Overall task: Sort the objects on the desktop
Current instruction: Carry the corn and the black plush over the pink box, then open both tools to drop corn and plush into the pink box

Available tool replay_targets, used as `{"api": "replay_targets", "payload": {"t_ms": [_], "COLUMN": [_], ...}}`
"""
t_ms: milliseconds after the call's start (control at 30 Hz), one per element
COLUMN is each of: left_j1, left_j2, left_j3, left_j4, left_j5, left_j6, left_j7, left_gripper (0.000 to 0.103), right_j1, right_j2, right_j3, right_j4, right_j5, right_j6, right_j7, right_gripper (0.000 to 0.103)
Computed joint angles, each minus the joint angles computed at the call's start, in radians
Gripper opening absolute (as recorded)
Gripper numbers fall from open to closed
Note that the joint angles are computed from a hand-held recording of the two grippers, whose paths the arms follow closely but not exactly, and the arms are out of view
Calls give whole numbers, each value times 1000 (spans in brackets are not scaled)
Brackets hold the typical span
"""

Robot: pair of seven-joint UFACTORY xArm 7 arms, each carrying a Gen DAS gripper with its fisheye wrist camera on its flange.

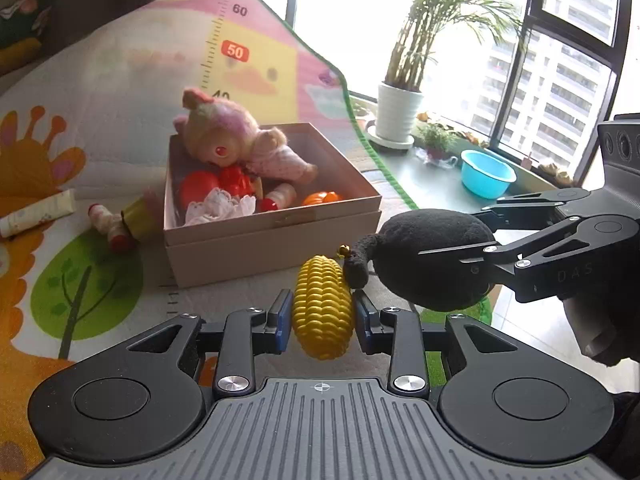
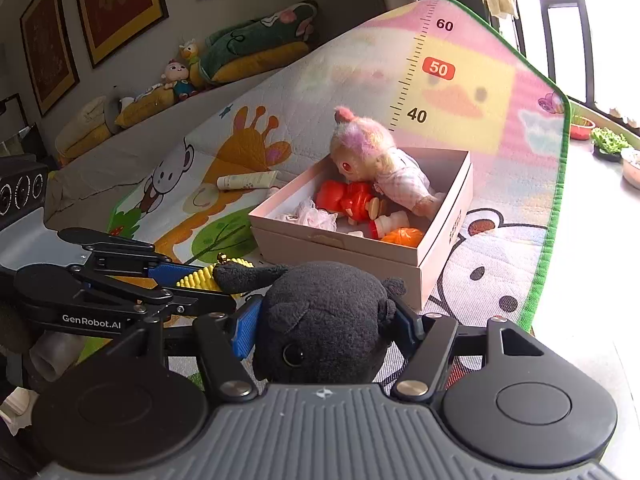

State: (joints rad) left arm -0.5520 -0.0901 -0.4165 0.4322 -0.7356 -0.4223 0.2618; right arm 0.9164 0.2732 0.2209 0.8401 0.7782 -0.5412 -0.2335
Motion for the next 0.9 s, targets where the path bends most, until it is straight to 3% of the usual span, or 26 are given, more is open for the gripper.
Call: {"api": "replay_targets", "payload": {"t_ms": [33,267,600,900], "left_j1": [25,30,41,60], "left_j2": [-5,-24,31,133], "left_j3": [-27,-32,85,174], "left_j4": [4,65,174,297], "left_j5": [-14,-161,43,196], "left_j6": [-2,-62,-144,-114], "left_j7": [15,192,90,-10], "left_gripper": [35,35,35,35], "right_j1": [1,-19,-97,-146], "right_j2": [-4,-4,43,153], "right_j3": [-1,-4,2,-29], "right_j4": [-2,46,174,335], "right_j5": [0,25,-105,-210], "right_j6": [-9,-93,-173,-92], "right_j7": [-2,-70,-53,25], "right_gripper": [65,65,65,69]}}
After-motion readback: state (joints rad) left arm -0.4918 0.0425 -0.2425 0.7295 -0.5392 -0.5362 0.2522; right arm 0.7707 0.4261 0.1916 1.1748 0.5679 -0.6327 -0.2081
